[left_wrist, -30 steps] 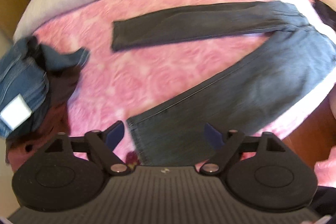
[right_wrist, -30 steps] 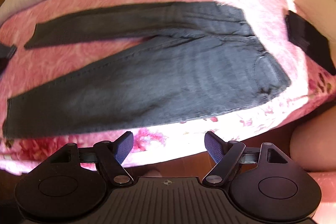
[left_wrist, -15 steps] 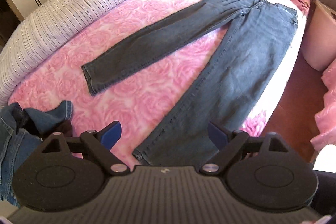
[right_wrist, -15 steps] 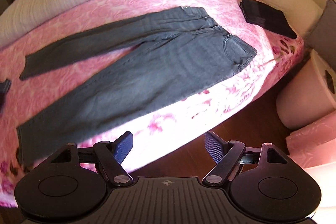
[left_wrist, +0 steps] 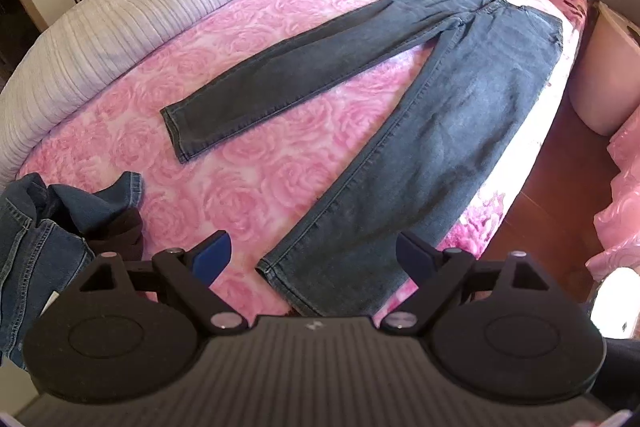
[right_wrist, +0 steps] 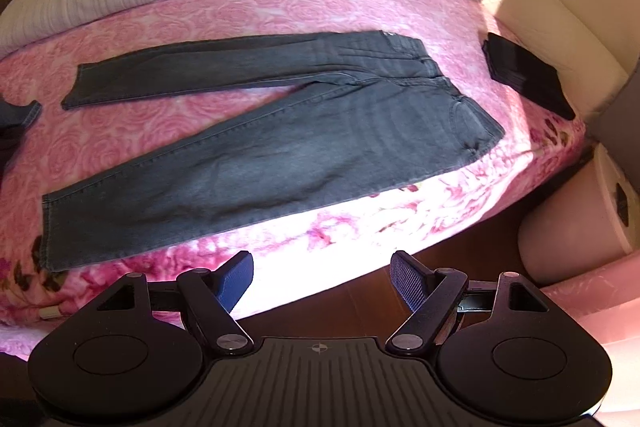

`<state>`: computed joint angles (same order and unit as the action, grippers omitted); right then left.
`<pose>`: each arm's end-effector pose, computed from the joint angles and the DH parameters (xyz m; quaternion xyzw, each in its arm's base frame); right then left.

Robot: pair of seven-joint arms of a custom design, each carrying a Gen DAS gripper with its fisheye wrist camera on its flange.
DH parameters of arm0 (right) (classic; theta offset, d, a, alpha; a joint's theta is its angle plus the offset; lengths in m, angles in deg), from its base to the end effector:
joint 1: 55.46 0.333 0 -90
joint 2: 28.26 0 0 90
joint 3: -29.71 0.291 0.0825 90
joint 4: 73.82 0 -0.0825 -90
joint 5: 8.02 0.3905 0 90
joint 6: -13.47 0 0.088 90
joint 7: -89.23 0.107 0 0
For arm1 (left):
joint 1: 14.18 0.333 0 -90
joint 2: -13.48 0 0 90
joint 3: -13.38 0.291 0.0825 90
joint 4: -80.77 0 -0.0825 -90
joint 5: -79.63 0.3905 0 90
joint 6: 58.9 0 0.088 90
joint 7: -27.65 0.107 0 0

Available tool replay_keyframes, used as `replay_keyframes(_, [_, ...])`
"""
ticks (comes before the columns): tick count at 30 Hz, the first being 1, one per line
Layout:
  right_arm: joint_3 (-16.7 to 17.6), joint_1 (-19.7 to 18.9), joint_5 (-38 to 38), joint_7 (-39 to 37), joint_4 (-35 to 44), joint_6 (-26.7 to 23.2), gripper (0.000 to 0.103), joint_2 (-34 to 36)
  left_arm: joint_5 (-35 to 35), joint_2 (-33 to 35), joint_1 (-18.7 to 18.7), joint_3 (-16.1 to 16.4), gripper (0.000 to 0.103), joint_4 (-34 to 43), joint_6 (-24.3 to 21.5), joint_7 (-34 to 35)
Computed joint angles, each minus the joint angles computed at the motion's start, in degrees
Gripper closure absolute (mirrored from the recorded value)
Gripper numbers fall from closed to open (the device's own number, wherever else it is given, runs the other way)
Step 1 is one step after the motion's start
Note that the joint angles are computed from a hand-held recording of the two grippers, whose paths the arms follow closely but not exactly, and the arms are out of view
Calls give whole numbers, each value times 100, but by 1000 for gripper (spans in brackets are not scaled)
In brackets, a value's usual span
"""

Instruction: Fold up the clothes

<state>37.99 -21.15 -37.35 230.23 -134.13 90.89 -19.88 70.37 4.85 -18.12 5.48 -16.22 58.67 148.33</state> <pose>0.4558 0.3237 0.7495 -0.5746 0.7814 -0.2296 0.0806 0.5405 -0.1286 0.6759 -0.4036 0.8772 -0.2017 0.1642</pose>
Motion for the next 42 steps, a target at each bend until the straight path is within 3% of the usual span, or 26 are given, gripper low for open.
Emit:
replay_keyframes(14, [15,-120,548,-266,-211,391,25,61,152,-304,84,34,16,-391,-11,-50])
replay_keyframes(20, [-52,-107,469,-696,1,283,24,180,588,-620,70,-40,16,-998,578,301])
replay_keyframes(27, [-32,-337,56,-958,-1229,561,25,-726,646,-644,-59,-166,16,-1252,875,414])
replay_keyframes(30, [-26,-630,-2,-1155,-2097,884,24,-1310,753,-603,-155,-294,16,-1321,1071,280])
replay_keyframes(34, [-141,-1091,-41,-2008,-3194,1438,25,-1991,1059,-439,-318,-548,16,-1333,1332,-250])
replay_keyframes(38, [-527,-1527,-198,-3531,-4533,2675,25,-2723,1823,-124,-494,-897,16,-1201,1403,-1328])
replay_keyframes(42, [-1203,-1846,-24,-5566,-5531,3916,25,-3089,2807,289,-862,-1174,16,-827,776,-2457])
